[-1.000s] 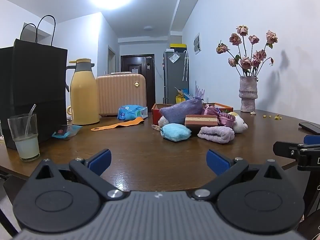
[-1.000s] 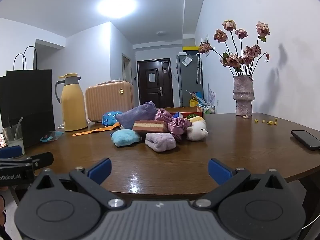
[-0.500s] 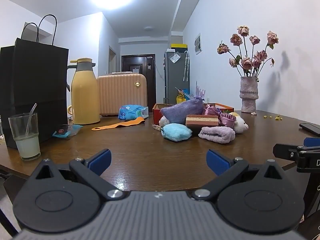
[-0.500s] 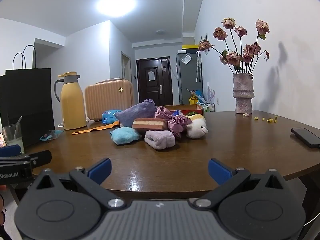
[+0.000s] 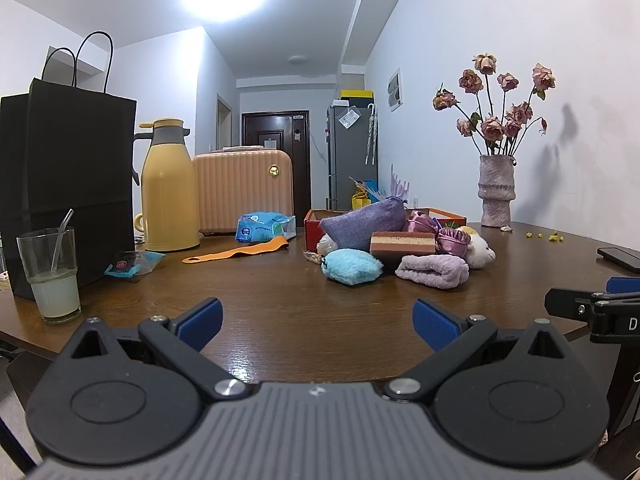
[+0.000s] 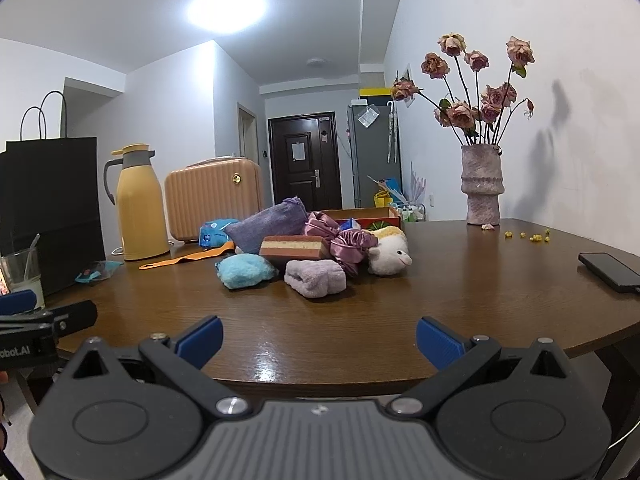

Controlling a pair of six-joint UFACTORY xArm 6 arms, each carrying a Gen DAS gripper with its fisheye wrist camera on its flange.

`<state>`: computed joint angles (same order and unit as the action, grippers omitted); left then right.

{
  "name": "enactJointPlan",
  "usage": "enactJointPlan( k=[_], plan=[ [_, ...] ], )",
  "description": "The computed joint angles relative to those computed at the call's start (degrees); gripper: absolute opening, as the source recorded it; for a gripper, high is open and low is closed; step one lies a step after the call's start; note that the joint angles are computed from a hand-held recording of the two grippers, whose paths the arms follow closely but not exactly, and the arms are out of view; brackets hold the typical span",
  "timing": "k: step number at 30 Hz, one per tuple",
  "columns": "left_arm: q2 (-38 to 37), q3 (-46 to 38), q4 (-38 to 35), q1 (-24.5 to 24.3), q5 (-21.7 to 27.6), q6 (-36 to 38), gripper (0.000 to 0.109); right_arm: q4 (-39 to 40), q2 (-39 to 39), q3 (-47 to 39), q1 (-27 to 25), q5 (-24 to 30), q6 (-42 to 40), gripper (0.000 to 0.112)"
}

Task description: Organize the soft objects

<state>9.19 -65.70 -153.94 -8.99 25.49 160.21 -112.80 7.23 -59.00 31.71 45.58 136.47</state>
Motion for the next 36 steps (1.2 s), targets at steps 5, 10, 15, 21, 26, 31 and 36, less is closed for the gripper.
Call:
enactJointPlan(
  k=[5, 10, 15, 21, 26, 31, 36],
  plan=[
    [-0.1, 0.1, 0.1, 0.0, 0.2, 0.0, 0.103, -0.5, 0.0, 0.0, 0.1, 0.0, -0.2, 0.103],
    [-0.2, 0.2, 0.0, 0.1, 0.2, -0.1, 0.103, -0.2, -0.1, 0.1, 0.2, 0.0, -0.2, 0.103],
    [-0.5, 0.6, -0.2, 0.2, 0.7, 0.4, 0.103, -0.2, -0.1, 0.1, 0.2, 0.0, -0.2, 0.103],
    [-0.4, 0.7, -0.6, 0.2, 0.8, 0.9, 0.103, -0.4, -0.1, 0.1, 0.1, -0.1, 0.0, 0.103],
    [-0.4, 0.7, -0.5, 0.2, 0.8, 0.8, 0.103, -0.3, -0.1, 0.1, 0.1, -0.1, -0.1, 0.103],
    [-0.4, 0.7, -0.7, 0.2, 0.7, 0.9, 0.103, -0.3, -0.1, 0.1, 0.1, -0.1, -0.1, 0.103],
    [-0.5, 0.9, -0.2, 0.2, 1.1, 0.5, 0.103, -0.1, 0.0, 0.0, 0.1, -0.2, -0.2, 0.103]
  ],
)
